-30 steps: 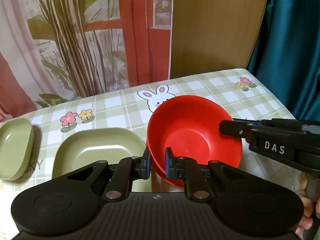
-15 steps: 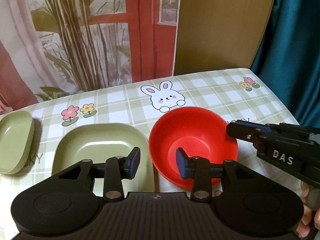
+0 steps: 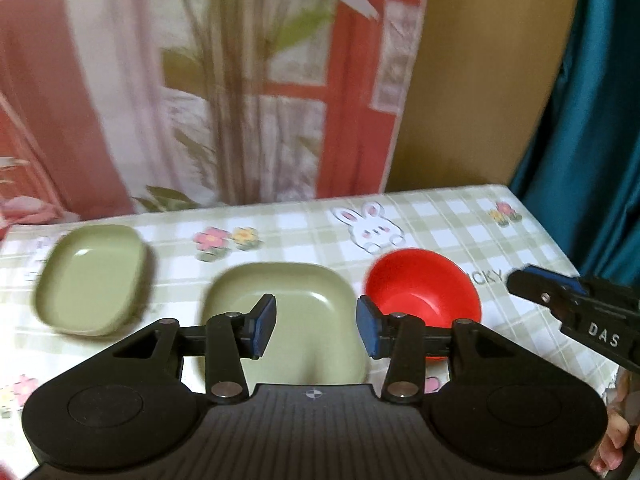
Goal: Organize plates and bowls
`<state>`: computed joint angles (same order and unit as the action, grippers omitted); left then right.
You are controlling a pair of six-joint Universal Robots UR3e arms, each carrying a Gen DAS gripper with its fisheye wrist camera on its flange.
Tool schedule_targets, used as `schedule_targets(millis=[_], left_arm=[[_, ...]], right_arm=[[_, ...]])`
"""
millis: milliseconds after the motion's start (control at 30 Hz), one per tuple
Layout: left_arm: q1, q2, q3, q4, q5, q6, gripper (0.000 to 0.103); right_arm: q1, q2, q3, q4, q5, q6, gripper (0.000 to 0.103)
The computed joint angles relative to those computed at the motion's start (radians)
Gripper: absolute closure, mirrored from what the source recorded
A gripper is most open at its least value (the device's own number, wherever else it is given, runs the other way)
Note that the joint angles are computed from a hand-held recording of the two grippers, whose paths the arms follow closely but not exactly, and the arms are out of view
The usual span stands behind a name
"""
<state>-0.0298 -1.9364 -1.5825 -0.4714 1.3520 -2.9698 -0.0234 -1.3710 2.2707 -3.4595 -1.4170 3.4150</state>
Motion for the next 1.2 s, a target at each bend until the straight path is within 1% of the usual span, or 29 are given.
schedule_targets(millis=[100,133,200,367,533,700,800,933,1033,1200], left_arm=[[0.055,0.093,-0.08,0.018,-0.013,0.018,0.056],[0.073,0.125,-0.108,0.024,-0.016,0.028,0.056],[0.116,0.193,-0.165,0.033,-0.029,0.052,0.056],[0.28,0.363,-0.278,-0.005,-0.116,0.12,0.056],[0.465,0.5,-0.349,-0.071,-0.204,0.209,0.056],[0.643,0.599,-0.384,-0.144,-0.284,0.297,0.056],[0.742,0.645,-0.398,-0.187,-0.309,0.352,0.056],[0.861,0.676,-0.406,-0.237,-0.32,0.449,0.055],[0.927,0.655,-0.397,-0.235,-0.318,0.485,0.055],[1.017,0.621,-0.396,-0.207,-0.323,0.542,0.055]], right_arm=[[0.058,-0.031,0.004,0.005,-0.046,0.022,0.08],[0.084,-0.052,-0.006,0.051,-0.068,0.039,0.08],[0.134,-0.069,-0.022,0.084,-0.099,0.049,0.08],[0.279,-0.059,-0.113,0.159,-0.178,0.087,0.08],[0.411,-0.003,-0.251,0.232,-0.226,0.119,0.08],[0.514,0.079,-0.427,0.317,-0.238,0.137,0.08],[0.56,0.148,-0.553,0.378,-0.225,0.125,0.08],[0.597,0.239,-0.715,0.44,-0.205,0.086,0.08],[0.612,0.317,-0.858,0.493,-0.187,0.071,0.079],[0.65,0.488,-1.154,0.61,-0.179,0.046,0.079]])
